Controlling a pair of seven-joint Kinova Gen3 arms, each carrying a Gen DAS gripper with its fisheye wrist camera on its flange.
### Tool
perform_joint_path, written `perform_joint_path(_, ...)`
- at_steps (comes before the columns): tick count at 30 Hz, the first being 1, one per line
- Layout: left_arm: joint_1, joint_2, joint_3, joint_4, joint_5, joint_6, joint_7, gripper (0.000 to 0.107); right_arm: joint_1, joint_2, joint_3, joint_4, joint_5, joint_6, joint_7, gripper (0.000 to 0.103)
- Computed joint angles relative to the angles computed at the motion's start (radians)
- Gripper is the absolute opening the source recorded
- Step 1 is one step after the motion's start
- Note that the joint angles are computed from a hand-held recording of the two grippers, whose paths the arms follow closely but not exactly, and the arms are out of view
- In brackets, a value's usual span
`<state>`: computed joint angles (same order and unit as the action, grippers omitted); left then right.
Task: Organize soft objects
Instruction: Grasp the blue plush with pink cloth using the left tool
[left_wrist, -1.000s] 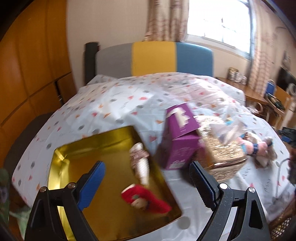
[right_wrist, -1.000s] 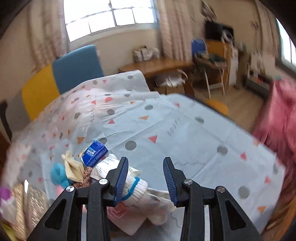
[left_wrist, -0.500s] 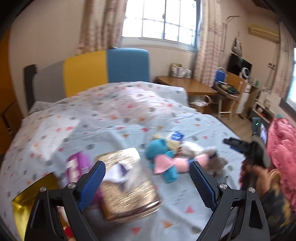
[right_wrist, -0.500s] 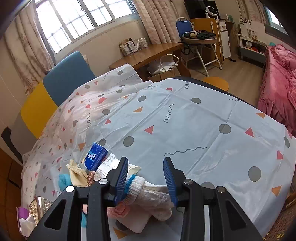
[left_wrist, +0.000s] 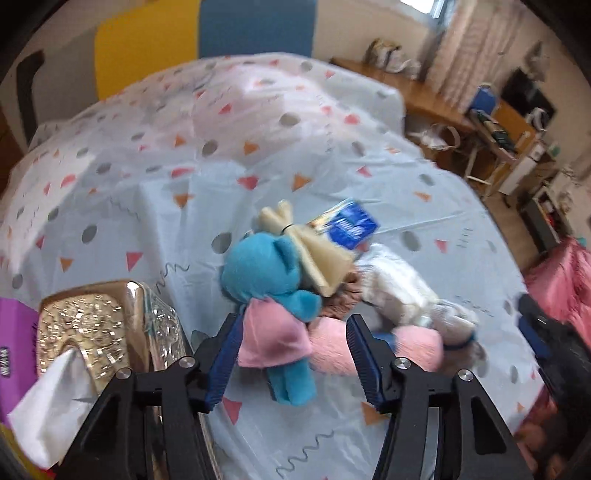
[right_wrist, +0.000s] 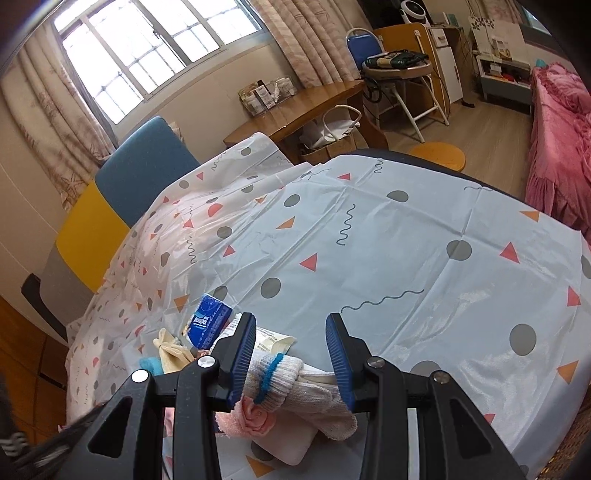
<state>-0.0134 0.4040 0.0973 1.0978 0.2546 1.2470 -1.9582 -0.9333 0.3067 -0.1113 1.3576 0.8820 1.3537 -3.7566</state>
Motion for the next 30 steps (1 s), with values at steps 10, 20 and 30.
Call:
perform_joint_path(10,0.104,0.114,-0.024,-0.065,-0.155,-0.038,0.114,0.054,0.022,-0.025,-0.015,0.048,-0.005,-0.058,-0.053,0.039)
perform_joint_path(20,-0.021,0.040,0.033,0.026,0.006,-0.060,-0.052,0.009,0.060,-0.039,-0.014,0.085,-0.072,-0.117,-0.077,0.039)
perform_joint_path(30,-0.033,0.004,0.012,0.067,0.054,-0.013,-0.157,0.011,0.083,-0.037,-0.013,0.089,-0.110,-0.195,-0.019,0.039)
